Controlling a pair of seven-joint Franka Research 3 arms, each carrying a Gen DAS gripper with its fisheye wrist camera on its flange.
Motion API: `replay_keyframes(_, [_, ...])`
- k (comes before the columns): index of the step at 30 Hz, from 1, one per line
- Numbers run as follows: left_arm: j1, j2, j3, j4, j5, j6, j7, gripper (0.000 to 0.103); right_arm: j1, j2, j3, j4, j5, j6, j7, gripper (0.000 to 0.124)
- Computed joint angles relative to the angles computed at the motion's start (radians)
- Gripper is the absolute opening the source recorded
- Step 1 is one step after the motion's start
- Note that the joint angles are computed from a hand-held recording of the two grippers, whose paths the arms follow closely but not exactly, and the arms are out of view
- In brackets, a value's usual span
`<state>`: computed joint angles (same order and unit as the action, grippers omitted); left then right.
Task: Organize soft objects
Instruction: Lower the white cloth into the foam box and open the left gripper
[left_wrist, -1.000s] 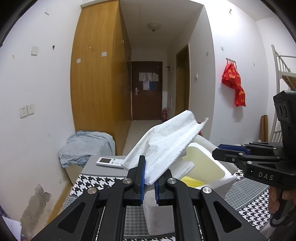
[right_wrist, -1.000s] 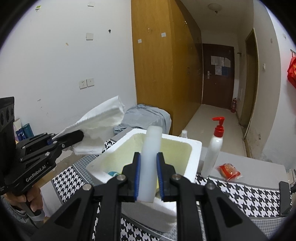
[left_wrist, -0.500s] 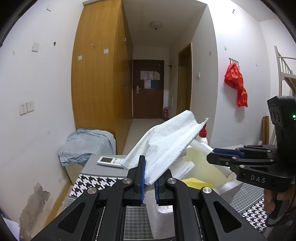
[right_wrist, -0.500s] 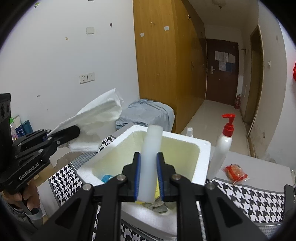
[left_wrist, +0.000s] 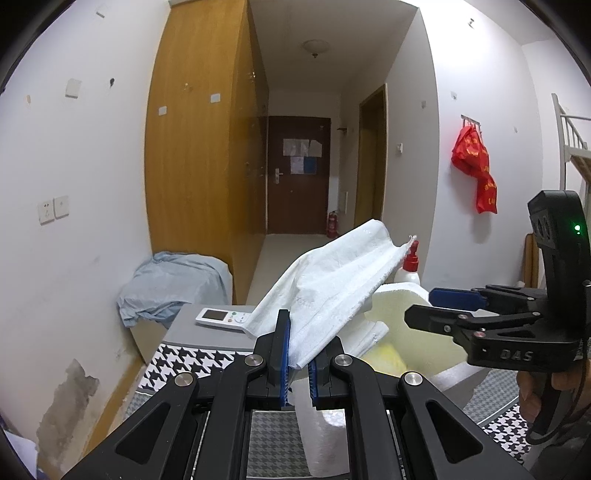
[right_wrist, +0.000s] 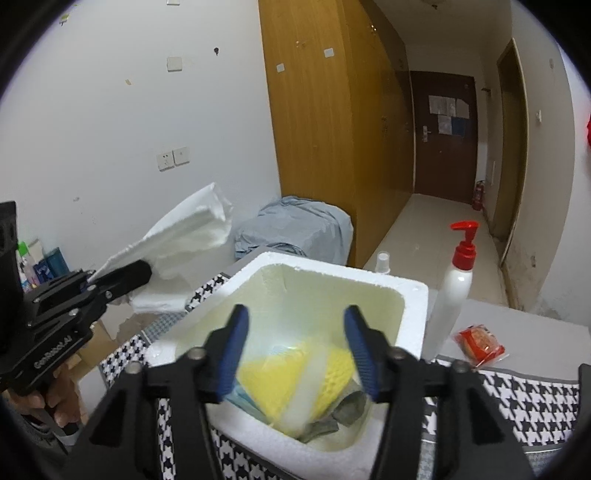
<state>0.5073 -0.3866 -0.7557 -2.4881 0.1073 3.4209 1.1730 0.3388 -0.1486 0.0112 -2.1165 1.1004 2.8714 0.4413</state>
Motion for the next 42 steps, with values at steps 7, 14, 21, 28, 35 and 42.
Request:
replay_keyframes(7, [0.002, 0.000, -0.002, 0.004, 0.000, -0.002, 0.006, 0.009, 0.004, -0.015, 0.002, -0.021, -0.021, 0.035, 0.024, 0.069])
replay_keyframes(14, [-0.008, 0.017, 0.006, 0.023, 0.016, -0.017, 0.003, 0.009, 0.016, -0.038, -0.013, -0.042, 0.000, 0.051, 0.003, 0.081])
replay_keyframes(21, [-0.036, 0.052, 0.033, 0.050, 0.046, -0.039, -0.002, 0.008, 0.030, -0.066, -0.031, -0.069, 0.050, 0.091, -0.037, 0.103])
replay_keyframes(28, [-0.036, 0.070, 0.017, 0.074, 0.077, -0.056, -0.012, 0.009, 0.040, -0.093, -0.054, -0.094, 0.074, 0.125, -0.056, 0.103])
replay_keyframes(35, [-0.028, 0.093, -0.009, 0.103, 0.113, -0.068, -0.021, 0.009, 0.044, -0.122, -0.072, -0.122, 0.101, 0.151, -0.075, 0.103])
replay_keyframes(42, [-0.035, 0.135, -0.026, 0.133, 0.142, -0.075, -0.022, 0.009, 0.058, -0.153, -0.104, -0.159, 0.112, 0.193, -0.084, 0.103])
